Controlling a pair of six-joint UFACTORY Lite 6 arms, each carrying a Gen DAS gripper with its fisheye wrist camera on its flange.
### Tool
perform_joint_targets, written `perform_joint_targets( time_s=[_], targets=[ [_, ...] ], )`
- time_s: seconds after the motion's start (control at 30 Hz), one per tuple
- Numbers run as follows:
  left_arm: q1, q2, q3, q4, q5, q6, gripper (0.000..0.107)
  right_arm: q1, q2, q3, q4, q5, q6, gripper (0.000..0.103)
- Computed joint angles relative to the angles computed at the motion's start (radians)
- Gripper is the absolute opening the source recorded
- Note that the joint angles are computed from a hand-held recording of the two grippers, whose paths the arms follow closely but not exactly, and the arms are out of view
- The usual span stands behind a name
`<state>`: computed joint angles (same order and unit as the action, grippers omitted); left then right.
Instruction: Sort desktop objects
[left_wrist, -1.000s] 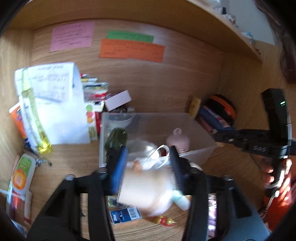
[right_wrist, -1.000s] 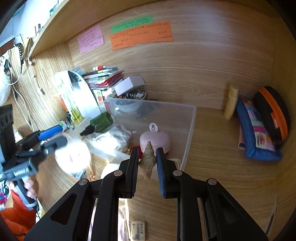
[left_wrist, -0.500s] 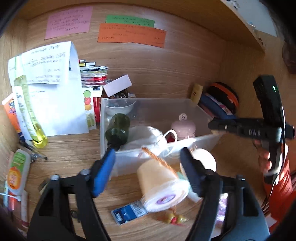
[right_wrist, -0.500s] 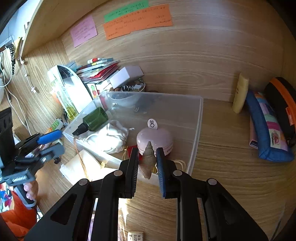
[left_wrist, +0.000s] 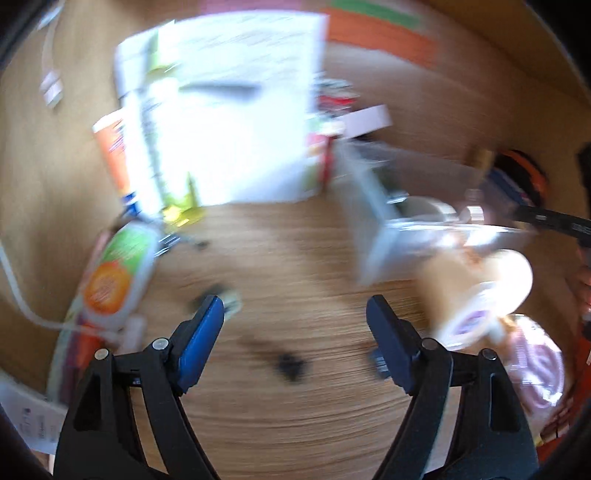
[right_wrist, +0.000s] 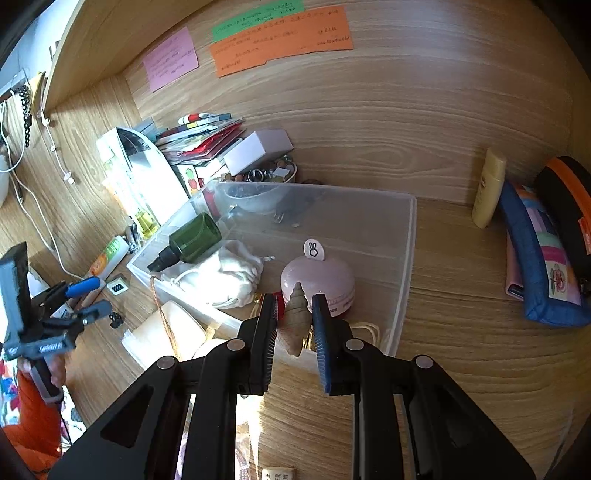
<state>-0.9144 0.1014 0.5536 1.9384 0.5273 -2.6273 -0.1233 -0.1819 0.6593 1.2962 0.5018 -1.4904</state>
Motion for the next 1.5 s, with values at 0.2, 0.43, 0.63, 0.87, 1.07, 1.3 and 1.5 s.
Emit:
perform_joint_targets(
  time_s=[0.2, 0.43, 0.63, 0.87, 1.07, 1.3, 1.5],
  targets=[
    [0.143, 0.088, 0.004, 0.098, -0.042, -0.094, 0.075, 0.007, 0.039, 0.028, 0.008, 0.003, 0.014, 0.017],
    [0.214, 0.188, 0.078, 0.174, -0.083, -0.119, 0.040, 0.040, 0.077, 0.064, -0.026, -0.031, 0.060, 0.017],
    [0.205, 0.182, 0.059, 0.207, -0.045, -0.165, 0.034, 0.054, 0.108, 0.084, -0.004, -0.028, 0.040, 0.017],
    [0.125, 0.117, 0.030, 0.125, 0.020, -0.129, 0.034, 0.072, 0.147, 0.084, 0.045, -0.044, -0.023, 0.017],
    [0.047, 0.081, 0.117, 0.015, 0.035, -0.001, 0.034, 0.098, 0.082, 0.034, 0.095, -0.078, -0.107, 0.017],
    [-0.006, 0.110, 0.262, -0.004, 0.013, 0.092, 0.034, 0.138, -0.053, -0.049, 0.127, -0.151, -0.147, 0.046],
    [-0.024, 0.204, 0.417, -0.025, -0.042, 0.174, 0.034, 0.139, -0.193, -0.147, 0.101, -0.173, -0.164, 0.049]
  ],
)
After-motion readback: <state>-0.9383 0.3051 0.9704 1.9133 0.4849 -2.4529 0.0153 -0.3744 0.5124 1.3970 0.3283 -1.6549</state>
